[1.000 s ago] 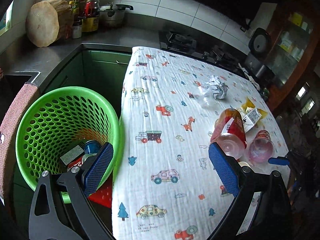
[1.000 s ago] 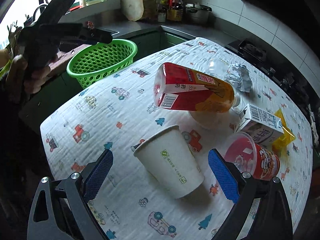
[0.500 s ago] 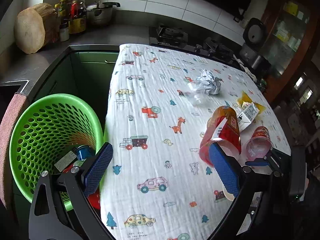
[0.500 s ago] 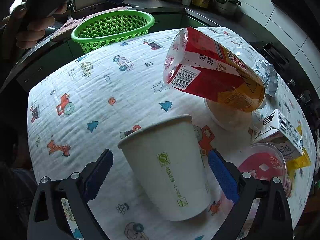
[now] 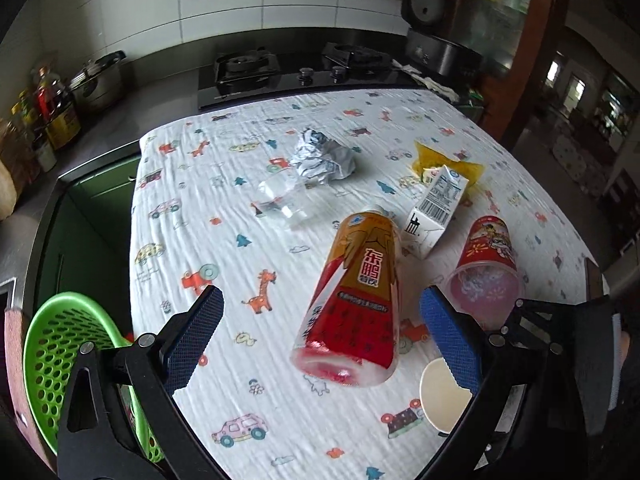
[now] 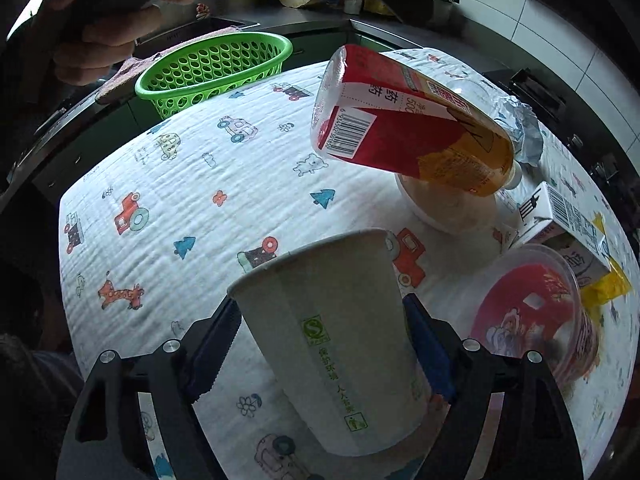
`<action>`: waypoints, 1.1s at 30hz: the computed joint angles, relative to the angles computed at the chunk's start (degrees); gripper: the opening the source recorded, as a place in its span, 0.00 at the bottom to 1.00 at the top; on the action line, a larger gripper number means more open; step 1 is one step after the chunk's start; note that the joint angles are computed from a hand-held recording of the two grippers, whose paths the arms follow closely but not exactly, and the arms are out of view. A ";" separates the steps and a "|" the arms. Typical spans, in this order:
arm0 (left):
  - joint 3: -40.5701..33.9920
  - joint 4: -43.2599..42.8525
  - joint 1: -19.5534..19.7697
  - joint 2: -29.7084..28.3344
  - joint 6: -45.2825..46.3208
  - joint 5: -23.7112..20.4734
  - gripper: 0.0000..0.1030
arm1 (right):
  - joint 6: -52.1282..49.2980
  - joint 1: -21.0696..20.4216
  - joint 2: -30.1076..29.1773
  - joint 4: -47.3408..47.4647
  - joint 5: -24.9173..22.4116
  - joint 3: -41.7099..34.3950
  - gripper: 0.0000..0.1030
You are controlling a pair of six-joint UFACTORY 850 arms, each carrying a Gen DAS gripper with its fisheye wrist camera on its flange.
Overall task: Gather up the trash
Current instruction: 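Grasp the white paper cup with the right tool while the left tool grasps the drink bottle, then carry the drink bottle with the left tool while the right tool carries the paper cup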
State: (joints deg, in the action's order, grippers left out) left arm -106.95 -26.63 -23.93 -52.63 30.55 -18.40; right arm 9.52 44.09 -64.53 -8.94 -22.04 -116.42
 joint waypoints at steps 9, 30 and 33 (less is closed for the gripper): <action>-13.15 16.00 -2.84 -8.68 -9.54 -7.06 0.93 | 5.63 -0.48 5.80 -1.53 4.33 9.48 0.76; -18.27 25.06 -4.58 -13.12 -13.75 -8.80 0.64 | 7.56 -0.65 6.51 0.08 5.11 11.66 0.66; -14.23 21.65 -4.10 -10.59 -11.59 -5.92 0.64 | 9.20 -0.55 7.17 -1.26 5.53 12.34 0.66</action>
State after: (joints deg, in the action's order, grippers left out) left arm -121.17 -4.98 -28.03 -63.22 18.95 -24.33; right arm 18.71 43.54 -57.36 -10.20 -16.51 -104.08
